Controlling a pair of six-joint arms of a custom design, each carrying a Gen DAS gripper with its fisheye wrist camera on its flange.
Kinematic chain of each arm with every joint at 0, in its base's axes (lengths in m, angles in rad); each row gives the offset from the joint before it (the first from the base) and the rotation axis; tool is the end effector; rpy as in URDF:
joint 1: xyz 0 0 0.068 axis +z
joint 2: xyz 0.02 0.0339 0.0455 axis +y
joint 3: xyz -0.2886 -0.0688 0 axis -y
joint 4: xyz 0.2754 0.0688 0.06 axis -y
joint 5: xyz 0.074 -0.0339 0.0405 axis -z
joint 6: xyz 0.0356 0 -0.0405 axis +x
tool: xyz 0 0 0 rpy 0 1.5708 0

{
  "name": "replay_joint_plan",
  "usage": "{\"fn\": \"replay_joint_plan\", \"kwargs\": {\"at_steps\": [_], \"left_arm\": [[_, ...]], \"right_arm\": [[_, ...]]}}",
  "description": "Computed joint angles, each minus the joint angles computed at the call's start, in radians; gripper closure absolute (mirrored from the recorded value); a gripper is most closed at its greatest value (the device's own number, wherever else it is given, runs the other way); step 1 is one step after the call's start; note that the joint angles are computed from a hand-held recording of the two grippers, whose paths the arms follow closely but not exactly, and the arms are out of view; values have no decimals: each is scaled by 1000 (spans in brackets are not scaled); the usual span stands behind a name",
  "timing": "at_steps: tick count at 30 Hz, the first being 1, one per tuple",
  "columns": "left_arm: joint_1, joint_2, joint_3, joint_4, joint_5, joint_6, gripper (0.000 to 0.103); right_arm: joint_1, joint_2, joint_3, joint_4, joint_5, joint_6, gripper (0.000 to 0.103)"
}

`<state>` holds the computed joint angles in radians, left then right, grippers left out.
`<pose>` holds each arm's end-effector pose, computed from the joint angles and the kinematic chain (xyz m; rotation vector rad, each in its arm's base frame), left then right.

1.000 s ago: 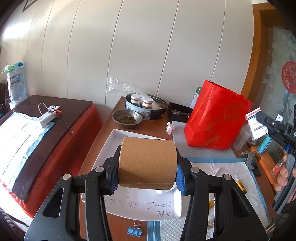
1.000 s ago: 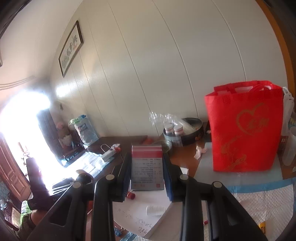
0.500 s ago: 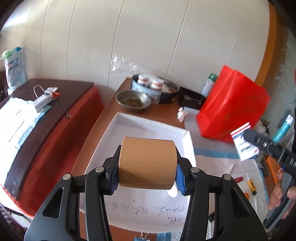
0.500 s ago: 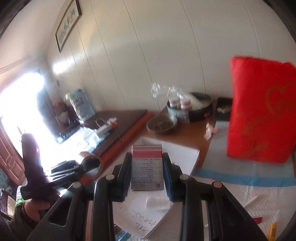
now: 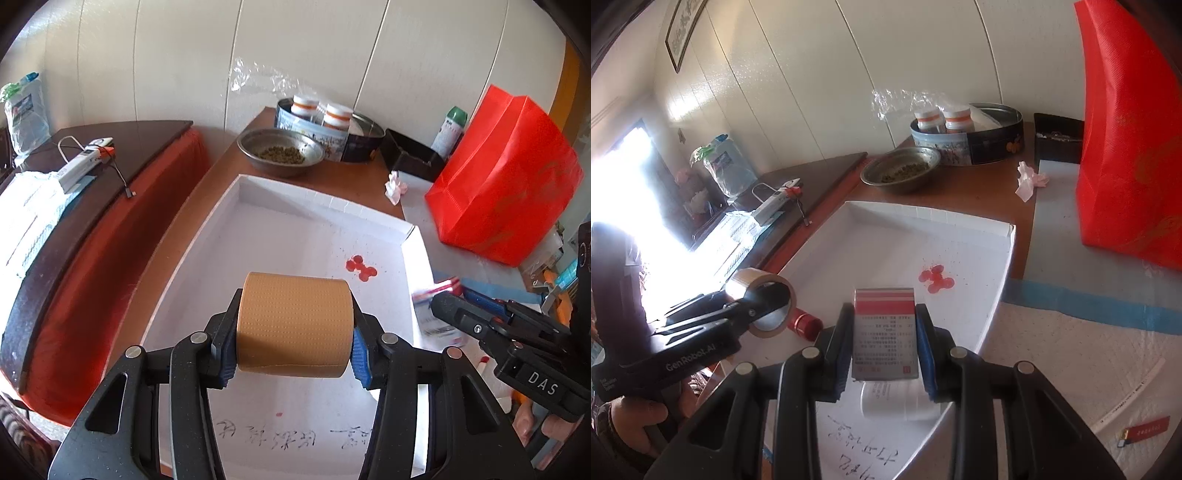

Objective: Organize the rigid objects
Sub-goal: 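Carry tape roll and box to the tray and release both inside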

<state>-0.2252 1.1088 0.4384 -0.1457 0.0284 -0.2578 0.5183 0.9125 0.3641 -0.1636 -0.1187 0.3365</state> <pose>0.2137 -0.0500 0.1679 -0.0256 2.4024 -0.2609 0.1651 0.0990 0.1780 -0.2763 2.3289 0.5717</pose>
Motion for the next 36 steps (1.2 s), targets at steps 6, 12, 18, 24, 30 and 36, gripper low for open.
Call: {"fn": "replay_joint_plan", "kwargs": {"at_steps": [6, 12, 18, 24, 30, 36], "left_arm": [[-27, 106, 32, 21, -17, -15, 55], [-7, 94, 21, 33, -14, -39, 25], [-26, -16, -11, 33, -102, -50, 0], [-29, -94, -22, 3, -132, -47, 0], [-23, -181, -33, -43, -143, -54, 0], [-42, -251, -48, -88, -153, -67, 0]], "right_arm": [[-7, 49, -9, 53, 4, 2, 70], [31, 33, -15, 45, 77, -4, 40], [79, -39, -32, 16, 140, 10, 8], [163, -86, -42, -3, 231, 18, 0], [198, -138, -42, -47, 259, 31, 0], [228, -222, -45, -113, 292, 55, 0]]}}
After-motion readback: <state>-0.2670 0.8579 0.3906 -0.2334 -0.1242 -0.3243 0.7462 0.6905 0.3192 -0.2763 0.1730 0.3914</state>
